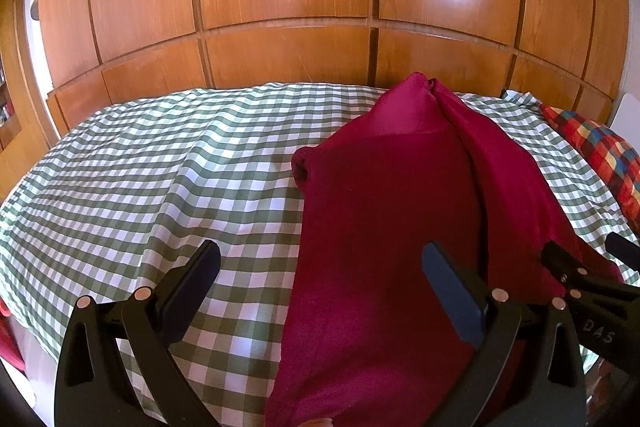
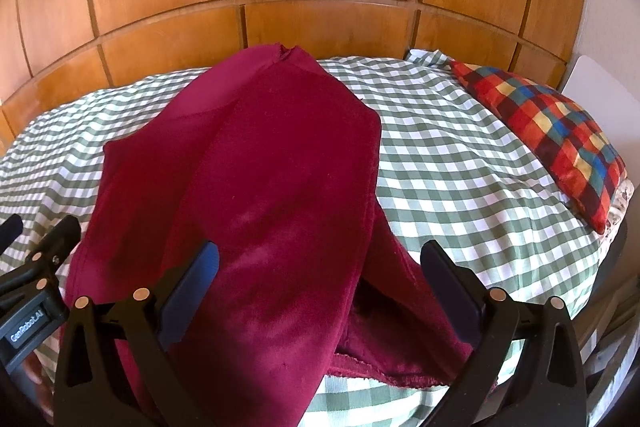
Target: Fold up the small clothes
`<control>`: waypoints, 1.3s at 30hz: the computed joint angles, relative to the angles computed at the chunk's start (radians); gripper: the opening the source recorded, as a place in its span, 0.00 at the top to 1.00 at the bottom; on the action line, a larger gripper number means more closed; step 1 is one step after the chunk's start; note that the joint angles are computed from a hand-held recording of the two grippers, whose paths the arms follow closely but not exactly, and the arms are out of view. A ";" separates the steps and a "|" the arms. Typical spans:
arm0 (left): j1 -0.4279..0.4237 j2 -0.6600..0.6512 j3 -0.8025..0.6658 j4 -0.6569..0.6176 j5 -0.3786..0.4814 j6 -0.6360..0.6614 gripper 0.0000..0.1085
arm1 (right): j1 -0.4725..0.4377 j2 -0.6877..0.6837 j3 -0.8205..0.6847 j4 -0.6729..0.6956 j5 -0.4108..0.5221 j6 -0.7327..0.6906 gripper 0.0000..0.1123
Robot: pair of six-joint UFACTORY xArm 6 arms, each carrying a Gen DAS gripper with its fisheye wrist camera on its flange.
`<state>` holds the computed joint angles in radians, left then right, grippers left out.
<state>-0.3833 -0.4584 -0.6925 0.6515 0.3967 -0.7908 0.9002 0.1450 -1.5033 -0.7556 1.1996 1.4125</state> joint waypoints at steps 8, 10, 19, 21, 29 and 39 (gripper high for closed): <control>0.006 -0.007 0.005 -0.004 0.002 0.001 0.07 | -0.002 -0.046 0.051 0.008 -0.043 0.010 0.11; 0.008 -0.008 0.007 -0.009 0.001 0.004 0.07 | -0.001 -0.055 0.061 0.012 -0.048 0.014 0.11; 0.015 -0.016 0.022 -0.013 -0.001 0.011 0.07 | -0.006 -0.132 0.149 0.026 -0.136 0.024 0.11; 0.017 -0.016 0.027 -0.023 0.001 0.019 0.07 | -0.016 -0.166 0.194 0.046 -0.203 0.016 0.11; 0.033 -0.001 0.045 -0.069 0.010 0.074 0.07 | -0.049 -0.210 0.309 0.220 -0.438 -0.128 0.33; 0.061 -0.030 0.138 -0.367 -0.036 0.390 0.07 | -0.064 -0.150 0.327 0.430 -0.524 -0.333 0.72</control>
<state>-0.3219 -0.4884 -0.5544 0.2843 0.3609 -0.4013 0.8366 -0.0053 -1.1759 -0.3251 0.6758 1.0795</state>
